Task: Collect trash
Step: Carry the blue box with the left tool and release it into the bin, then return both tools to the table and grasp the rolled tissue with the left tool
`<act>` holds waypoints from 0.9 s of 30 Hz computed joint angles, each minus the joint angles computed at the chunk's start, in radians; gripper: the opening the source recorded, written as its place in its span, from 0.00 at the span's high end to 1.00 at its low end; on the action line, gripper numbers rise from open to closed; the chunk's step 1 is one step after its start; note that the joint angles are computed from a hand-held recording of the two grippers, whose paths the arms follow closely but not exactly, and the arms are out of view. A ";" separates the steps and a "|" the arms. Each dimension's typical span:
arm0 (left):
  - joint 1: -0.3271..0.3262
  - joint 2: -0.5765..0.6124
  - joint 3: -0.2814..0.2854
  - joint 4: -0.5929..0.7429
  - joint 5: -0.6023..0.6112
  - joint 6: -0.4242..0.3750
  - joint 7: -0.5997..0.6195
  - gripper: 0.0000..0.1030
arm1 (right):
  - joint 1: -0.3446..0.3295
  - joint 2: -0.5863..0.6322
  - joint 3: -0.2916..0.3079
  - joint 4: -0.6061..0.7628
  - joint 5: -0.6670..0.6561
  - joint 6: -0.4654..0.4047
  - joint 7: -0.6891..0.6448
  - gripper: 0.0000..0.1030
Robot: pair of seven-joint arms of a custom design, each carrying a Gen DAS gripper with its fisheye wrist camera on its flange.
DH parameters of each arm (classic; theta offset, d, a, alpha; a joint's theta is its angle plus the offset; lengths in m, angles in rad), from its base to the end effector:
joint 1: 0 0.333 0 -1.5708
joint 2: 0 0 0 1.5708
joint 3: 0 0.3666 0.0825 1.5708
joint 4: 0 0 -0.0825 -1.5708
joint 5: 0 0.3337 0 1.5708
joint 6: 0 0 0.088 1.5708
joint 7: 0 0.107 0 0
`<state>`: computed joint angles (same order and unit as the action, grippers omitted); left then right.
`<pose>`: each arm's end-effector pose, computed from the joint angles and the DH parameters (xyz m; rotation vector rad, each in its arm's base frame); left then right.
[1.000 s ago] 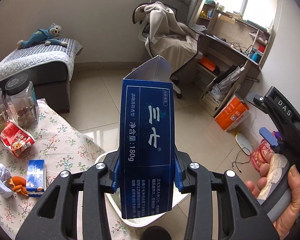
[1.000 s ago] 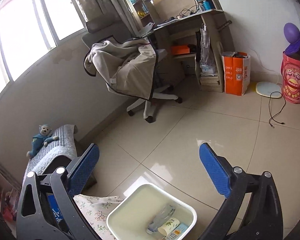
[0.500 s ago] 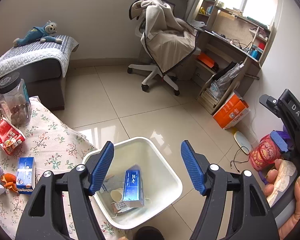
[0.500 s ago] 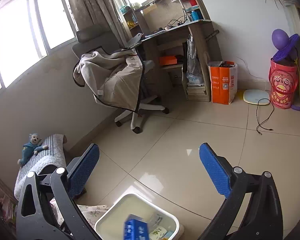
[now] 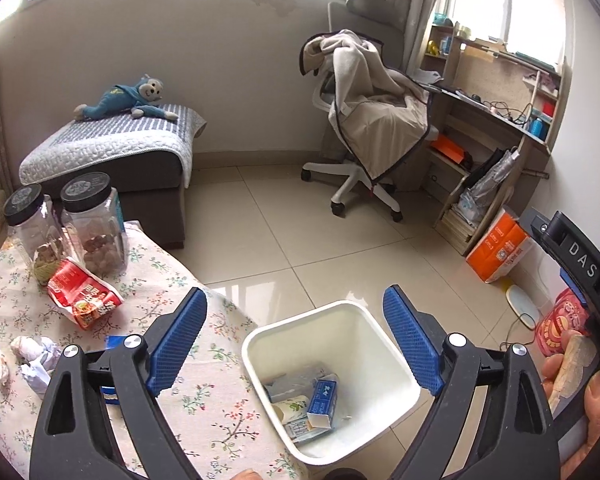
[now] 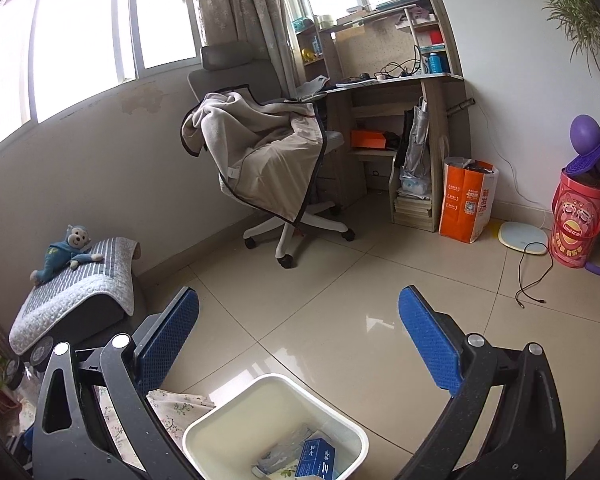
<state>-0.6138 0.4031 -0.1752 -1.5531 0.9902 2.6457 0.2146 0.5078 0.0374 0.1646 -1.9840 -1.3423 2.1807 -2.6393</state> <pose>0.4881 -0.4880 0.5560 -1.6340 1.8380 -1.0700 0.4529 0.3123 0.5595 -0.9835 1.9510 -1.0613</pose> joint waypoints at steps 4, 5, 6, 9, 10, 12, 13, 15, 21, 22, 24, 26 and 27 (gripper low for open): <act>0.008 -0.068 0.027 -0.083 0.069 -0.029 -0.102 0.13 | 0.034 0.064 0.012 0.075 -0.010 -0.024 -0.070 0.07; 0.018 -0.084 0.026 -0.103 0.080 -0.035 -0.127 0.13 | 0.046 0.081 0.012 0.095 -0.014 -0.028 -0.091 0.07; 0.027 -0.102 0.024 -0.126 0.094 -0.045 -0.154 0.13 | 0.059 0.098 0.011 0.114 -0.018 -0.033 -0.110 0.07; 0.062 -0.150 0.016 -0.188 0.141 -0.060 -0.246 0.11 | 0.095 0.147 0.003 0.170 -0.017 -0.030 -0.166 0.07; 0.075 -0.165 0.012 -0.208 0.154 -0.062 -0.275 0.10 | 0.108 0.163 -0.001 0.189 -0.016 -0.030 -0.185 0.07; 0.102 -0.191 0.001 -0.248 0.174 -0.068 -0.319 0.10 | 0.138 0.198 -0.010 0.232 -0.018 -0.043 -0.223 0.07; 0.113 -0.203 -0.004 -0.265 0.182 -0.080 -0.337 0.10 | 0.155 0.215 -0.015 0.253 -0.022 -0.053 -0.239 0.07; 0.137 -0.221 -0.013 -0.295 0.198 -0.095 -0.366 0.09 | 0.186 0.248 -0.027 0.293 -0.027 -0.064 -0.265 0.07; 0.196 -0.270 -0.036 -0.374 0.211 -0.133 -0.383 0.09 | 0.252 0.340 -0.060 0.413 0.007 -0.028 -0.360 0.07; 0.207 -0.278 -0.038 -0.386 0.205 -0.135 -0.379 0.09 | 0.264 0.356 -0.067 0.436 0.013 -0.022 -0.376 0.07; 0.231 -0.294 -0.040 -0.409 0.187 -0.124 -0.372 0.09 | 0.288 0.387 -0.082 0.478 0.029 -0.017 -0.408 0.07; 0.250 -0.309 -0.042 -0.432 0.178 -0.125 -0.369 0.09 | 0.305 0.418 -0.095 0.520 0.055 -0.001 -0.439 0.07; 0.258 -0.316 -0.043 -0.442 0.170 -0.130 -0.361 0.08 | 0.312 0.435 -0.102 0.544 0.070 0.007 -0.456 0.07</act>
